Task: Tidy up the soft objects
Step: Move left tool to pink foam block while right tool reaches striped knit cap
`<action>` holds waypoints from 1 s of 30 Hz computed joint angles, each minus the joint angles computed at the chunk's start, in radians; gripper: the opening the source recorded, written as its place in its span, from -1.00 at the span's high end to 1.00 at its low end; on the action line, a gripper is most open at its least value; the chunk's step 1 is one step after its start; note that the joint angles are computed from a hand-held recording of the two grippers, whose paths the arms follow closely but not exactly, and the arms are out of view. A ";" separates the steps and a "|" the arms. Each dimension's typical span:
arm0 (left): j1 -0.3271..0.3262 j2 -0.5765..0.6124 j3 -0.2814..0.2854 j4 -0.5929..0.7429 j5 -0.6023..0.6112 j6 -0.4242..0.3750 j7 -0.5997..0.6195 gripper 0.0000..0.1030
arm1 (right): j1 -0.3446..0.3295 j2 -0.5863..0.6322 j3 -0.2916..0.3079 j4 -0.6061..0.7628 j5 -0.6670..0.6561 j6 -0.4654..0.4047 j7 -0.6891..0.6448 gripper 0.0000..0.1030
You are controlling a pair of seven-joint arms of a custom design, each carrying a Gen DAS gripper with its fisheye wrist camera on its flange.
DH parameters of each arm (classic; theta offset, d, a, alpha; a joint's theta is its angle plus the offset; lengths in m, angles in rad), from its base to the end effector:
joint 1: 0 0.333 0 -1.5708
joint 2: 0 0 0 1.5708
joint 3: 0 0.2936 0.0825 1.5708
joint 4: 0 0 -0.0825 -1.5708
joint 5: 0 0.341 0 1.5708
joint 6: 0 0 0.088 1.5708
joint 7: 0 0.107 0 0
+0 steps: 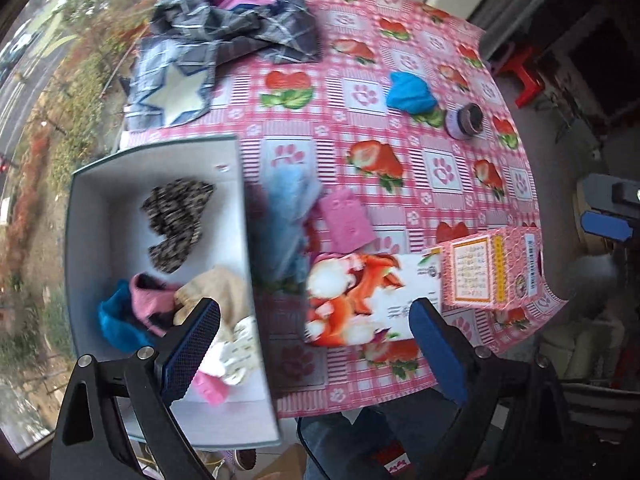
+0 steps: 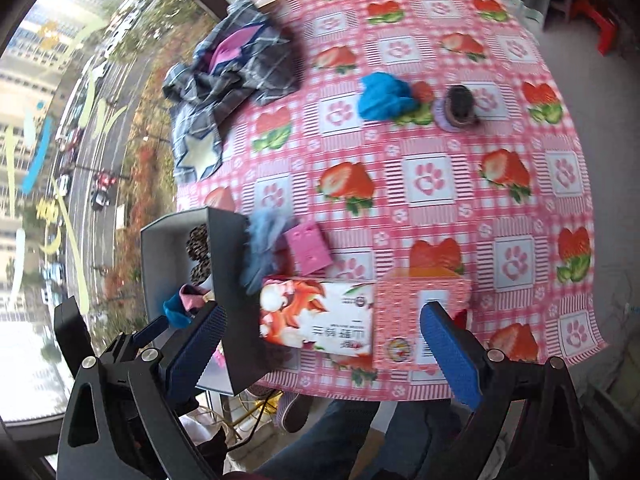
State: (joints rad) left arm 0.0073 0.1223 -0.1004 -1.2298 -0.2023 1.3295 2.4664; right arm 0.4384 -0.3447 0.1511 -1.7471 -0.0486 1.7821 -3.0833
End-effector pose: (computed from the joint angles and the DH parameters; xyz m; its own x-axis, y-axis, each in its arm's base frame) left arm 0.5133 -0.0687 0.6630 -0.8563 -0.4963 0.1430 -0.5145 0.8439 -0.1520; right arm 0.3459 0.2448 0.7072 -0.7920 -0.4848 -0.3712 -0.4940 0.8660 -0.0772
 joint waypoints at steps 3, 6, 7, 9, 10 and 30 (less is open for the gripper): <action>-0.051 -0.005 -0.030 -0.044 0.048 0.007 -0.059 -0.88 | -0.004 -0.072 -0.006 -0.075 0.005 0.007 0.018 -0.91; -0.106 0.039 -0.051 -0.041 0.086 -0.013 -0.166 -0.88 | -0.006 -0.146 -0.014 -0.151 0.012 0.018 0.034 -0.91; -0.126 0.059 -0.056 -0.034 0.103 -0.022 -0.211 -0.88 | -0.006 -0.168 -0.016 -0.174 0.015 0.020 0.038 -0.91; -0.158 0.087 -0.060 -0.033 0.125 -0.027 -0.275 -0.88 | -0.006 -0.220 -0.022 -0.226 0.021 0.026 0.048 -0.91; -0.173 0.097 -0.062 -0.036 0.136 -0.027 -0.303 -0.88 | -0.006 -0.251 -0.026 -0.258 0.026 0.028 0.054 -0.91; -0.323 0.177 -0.064 -0.184 0.328 0.062 -0.603 -0.88 | 0.005 -0.591 -0.128 -0.653 0.115 0.115 0.052 -0.91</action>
